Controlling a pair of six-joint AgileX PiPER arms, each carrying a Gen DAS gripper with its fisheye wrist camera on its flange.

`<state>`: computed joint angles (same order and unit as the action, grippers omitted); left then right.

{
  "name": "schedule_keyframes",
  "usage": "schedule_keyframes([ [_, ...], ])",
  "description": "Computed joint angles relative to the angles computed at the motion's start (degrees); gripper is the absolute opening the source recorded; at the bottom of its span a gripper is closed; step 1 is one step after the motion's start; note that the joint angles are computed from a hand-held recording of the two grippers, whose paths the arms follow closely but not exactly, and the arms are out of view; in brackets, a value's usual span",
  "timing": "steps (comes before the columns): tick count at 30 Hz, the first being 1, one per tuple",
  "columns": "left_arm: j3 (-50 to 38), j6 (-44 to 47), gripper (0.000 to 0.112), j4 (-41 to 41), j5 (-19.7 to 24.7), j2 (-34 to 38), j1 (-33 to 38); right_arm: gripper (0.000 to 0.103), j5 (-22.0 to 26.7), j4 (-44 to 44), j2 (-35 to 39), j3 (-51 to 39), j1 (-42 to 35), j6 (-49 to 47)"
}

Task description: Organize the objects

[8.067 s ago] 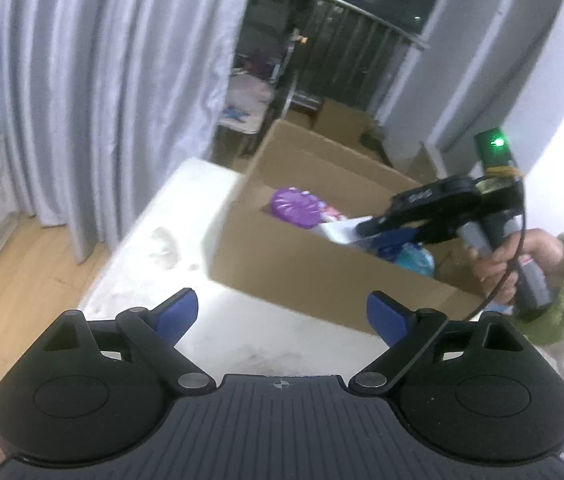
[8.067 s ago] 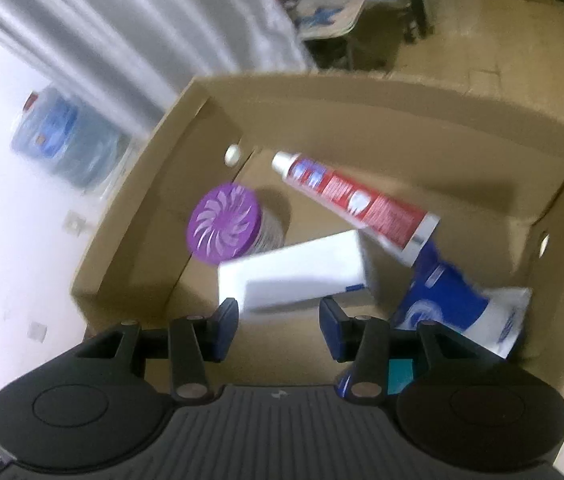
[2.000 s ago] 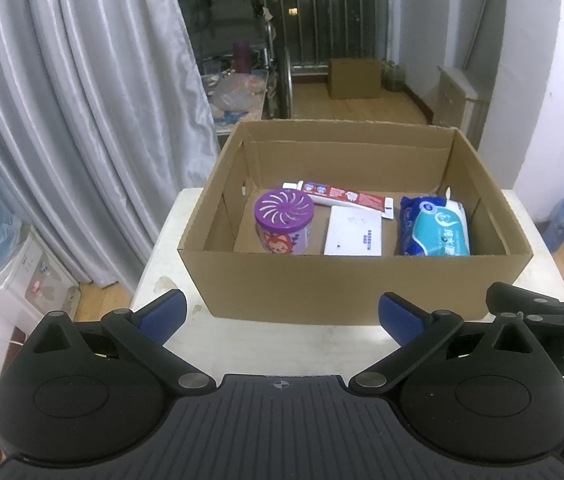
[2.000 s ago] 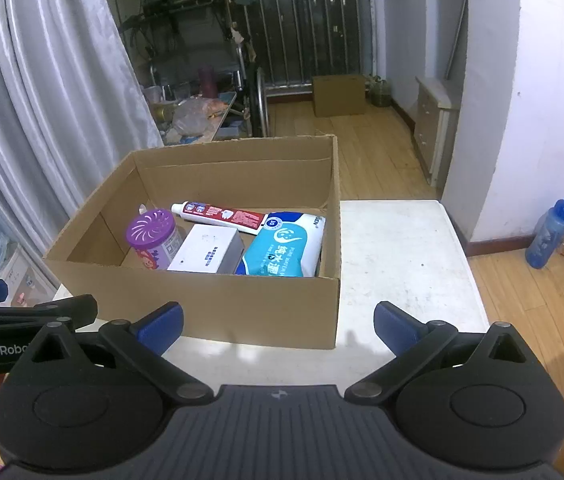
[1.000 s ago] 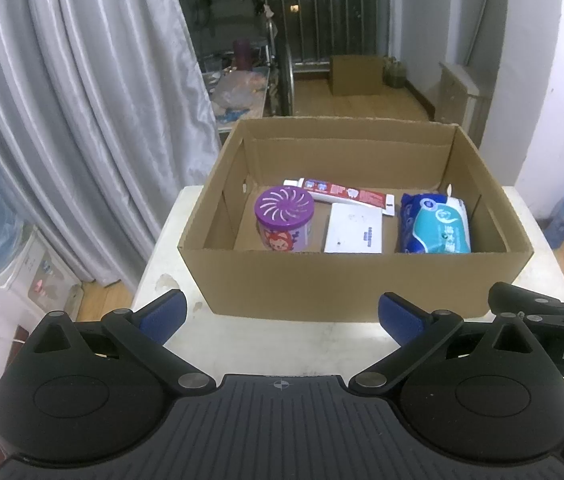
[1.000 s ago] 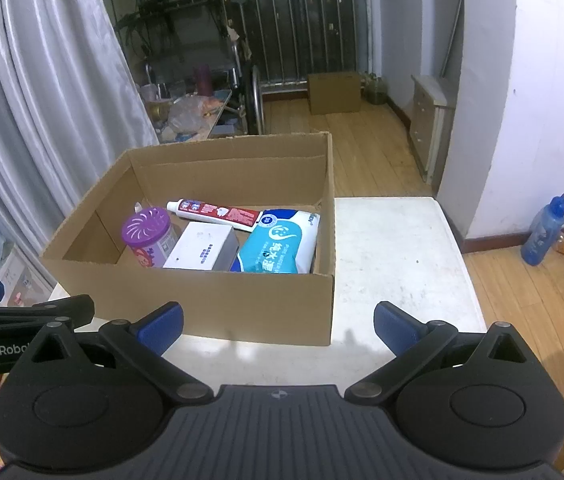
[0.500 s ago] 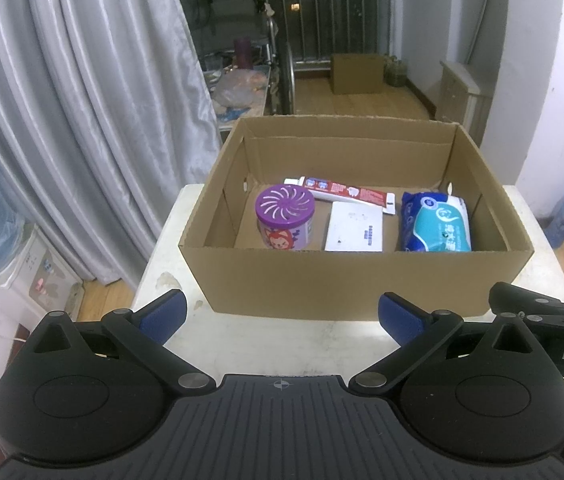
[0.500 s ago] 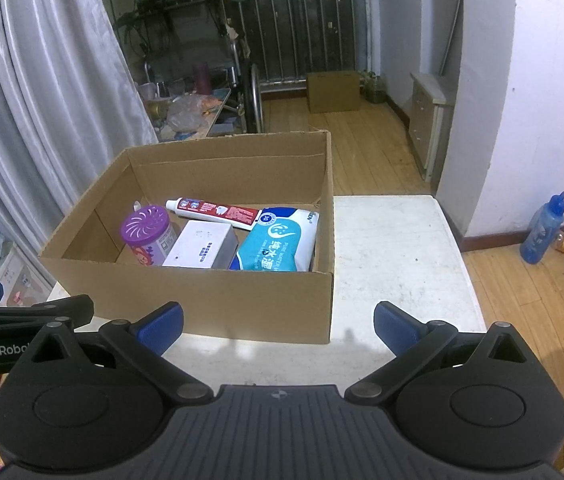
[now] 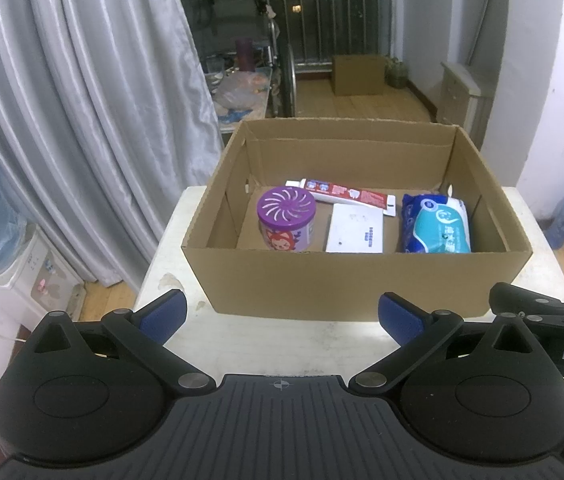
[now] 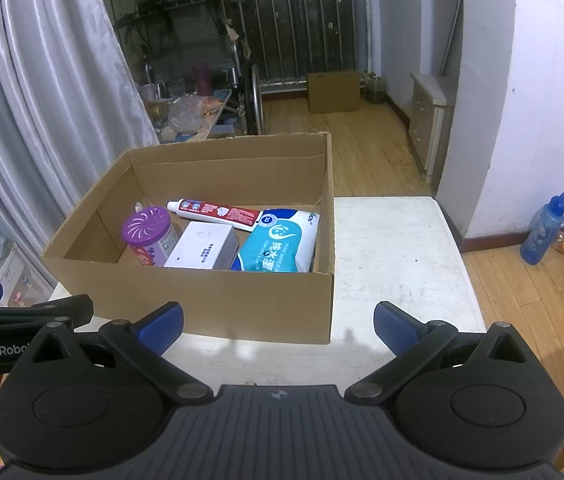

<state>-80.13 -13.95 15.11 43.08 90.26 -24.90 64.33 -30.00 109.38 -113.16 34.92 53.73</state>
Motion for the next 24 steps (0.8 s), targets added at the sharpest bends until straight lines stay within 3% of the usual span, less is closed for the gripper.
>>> schedule_keyframes([
  [24,-0.2,-0.6,0.102,0.5,0.3,0.0,-0.3,0.103,1.5,0.2,0.5,-1.8,0.3,-0.3],
])
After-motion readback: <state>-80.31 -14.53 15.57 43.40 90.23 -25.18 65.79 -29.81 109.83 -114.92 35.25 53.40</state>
